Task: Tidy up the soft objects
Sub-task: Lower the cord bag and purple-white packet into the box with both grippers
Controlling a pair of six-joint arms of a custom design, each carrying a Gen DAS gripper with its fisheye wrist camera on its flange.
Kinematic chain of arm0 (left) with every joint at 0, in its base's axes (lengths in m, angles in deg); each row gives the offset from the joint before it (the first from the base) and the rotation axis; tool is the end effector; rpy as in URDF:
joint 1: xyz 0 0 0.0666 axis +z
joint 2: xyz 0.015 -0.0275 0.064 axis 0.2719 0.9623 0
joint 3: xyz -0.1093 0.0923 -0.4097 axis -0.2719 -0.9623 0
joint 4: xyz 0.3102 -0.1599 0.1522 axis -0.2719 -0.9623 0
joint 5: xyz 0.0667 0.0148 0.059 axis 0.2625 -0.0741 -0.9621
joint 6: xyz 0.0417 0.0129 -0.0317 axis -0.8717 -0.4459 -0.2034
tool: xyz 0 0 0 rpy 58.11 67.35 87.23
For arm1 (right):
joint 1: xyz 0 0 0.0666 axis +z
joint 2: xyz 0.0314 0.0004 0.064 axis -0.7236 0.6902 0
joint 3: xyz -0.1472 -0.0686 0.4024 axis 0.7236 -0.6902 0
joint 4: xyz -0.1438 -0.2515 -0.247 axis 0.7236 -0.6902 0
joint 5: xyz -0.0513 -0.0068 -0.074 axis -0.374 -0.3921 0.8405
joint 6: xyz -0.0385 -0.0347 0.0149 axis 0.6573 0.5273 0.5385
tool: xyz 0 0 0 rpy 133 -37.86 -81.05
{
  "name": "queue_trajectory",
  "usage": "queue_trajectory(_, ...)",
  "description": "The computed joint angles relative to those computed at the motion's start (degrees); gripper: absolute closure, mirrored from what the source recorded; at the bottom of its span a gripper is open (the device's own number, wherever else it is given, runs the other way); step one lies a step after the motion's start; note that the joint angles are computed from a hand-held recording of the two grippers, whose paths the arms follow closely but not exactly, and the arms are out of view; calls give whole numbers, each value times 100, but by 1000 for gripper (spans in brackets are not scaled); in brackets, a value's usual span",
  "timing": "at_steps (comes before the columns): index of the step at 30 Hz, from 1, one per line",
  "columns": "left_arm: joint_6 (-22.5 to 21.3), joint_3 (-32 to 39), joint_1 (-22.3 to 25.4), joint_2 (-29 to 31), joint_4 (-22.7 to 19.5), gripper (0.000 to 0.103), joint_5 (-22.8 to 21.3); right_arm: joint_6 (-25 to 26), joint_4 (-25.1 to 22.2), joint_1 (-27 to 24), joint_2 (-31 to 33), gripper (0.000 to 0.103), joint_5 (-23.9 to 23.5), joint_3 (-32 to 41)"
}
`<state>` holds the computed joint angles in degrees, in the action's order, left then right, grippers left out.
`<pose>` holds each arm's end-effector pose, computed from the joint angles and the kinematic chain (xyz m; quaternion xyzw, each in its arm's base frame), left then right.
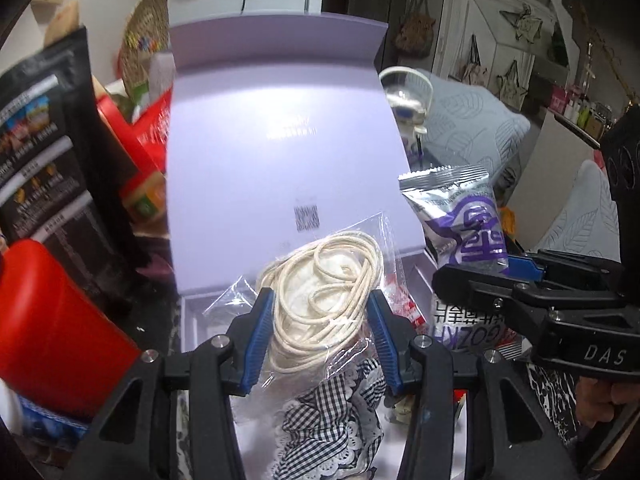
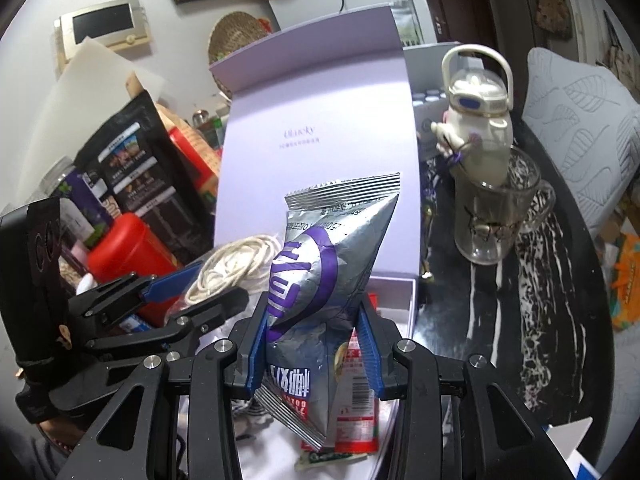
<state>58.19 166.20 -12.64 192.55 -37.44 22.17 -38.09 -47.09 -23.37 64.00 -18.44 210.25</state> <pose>0.6071 -0.3154 0.4068 -0.0576 0.9201 -0.0270 0.3865 0.6934 0.3099 0.4129 -0.2652 0.8758 0.2638 0.3051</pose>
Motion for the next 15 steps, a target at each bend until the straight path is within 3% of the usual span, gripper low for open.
queue_trajectory(15,104,387,108,420,-501,56,138,196,-838,87,574,64,311,724)
